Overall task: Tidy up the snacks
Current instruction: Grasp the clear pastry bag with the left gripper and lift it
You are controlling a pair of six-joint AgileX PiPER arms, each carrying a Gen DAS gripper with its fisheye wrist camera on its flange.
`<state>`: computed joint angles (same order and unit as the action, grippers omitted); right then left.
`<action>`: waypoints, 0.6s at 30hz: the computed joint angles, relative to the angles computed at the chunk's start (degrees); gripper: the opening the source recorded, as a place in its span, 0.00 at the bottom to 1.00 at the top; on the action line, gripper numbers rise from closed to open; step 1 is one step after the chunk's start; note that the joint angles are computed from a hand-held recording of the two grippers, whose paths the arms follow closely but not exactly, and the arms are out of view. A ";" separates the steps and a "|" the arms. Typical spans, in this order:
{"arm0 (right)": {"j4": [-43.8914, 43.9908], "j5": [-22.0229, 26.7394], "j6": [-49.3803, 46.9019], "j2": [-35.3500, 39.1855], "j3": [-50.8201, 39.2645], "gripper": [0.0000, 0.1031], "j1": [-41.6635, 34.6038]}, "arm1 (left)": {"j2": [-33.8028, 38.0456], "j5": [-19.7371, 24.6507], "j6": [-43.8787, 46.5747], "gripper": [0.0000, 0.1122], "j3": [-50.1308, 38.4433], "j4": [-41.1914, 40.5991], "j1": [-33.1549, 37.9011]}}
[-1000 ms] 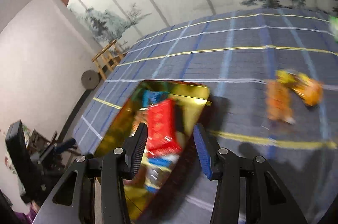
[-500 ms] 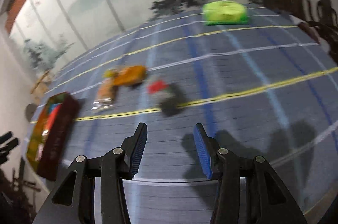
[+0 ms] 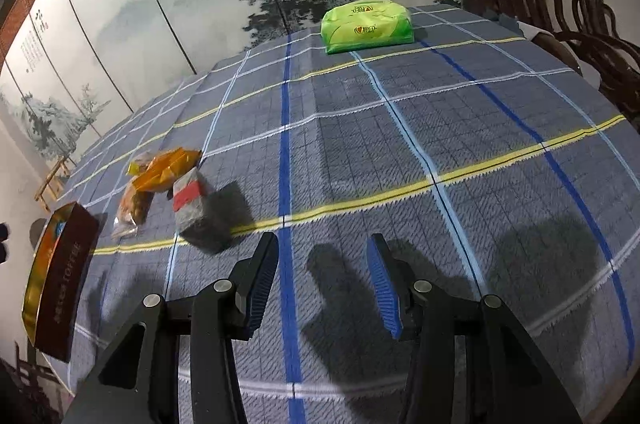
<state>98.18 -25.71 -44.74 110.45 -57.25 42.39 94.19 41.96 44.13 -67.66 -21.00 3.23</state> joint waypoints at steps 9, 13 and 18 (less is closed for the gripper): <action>-12.23 2.98 10.23 0.30 1.46 0.47 -1.39 | 25.87 8.94 -11.58 0.57 -25.55 5.94 -6.07; -16.63 3.50 13.69 0.36 1.95 0.47 -1.22 | 32.22 11.96 -16.23 0.57 -33.06 6.85 -5.90; -19.93 4.37 15.78 0.67 1.83 0.48 -1.26 | 35.09 10.48 -19.06 0.56 -36.02 9.24 -7.28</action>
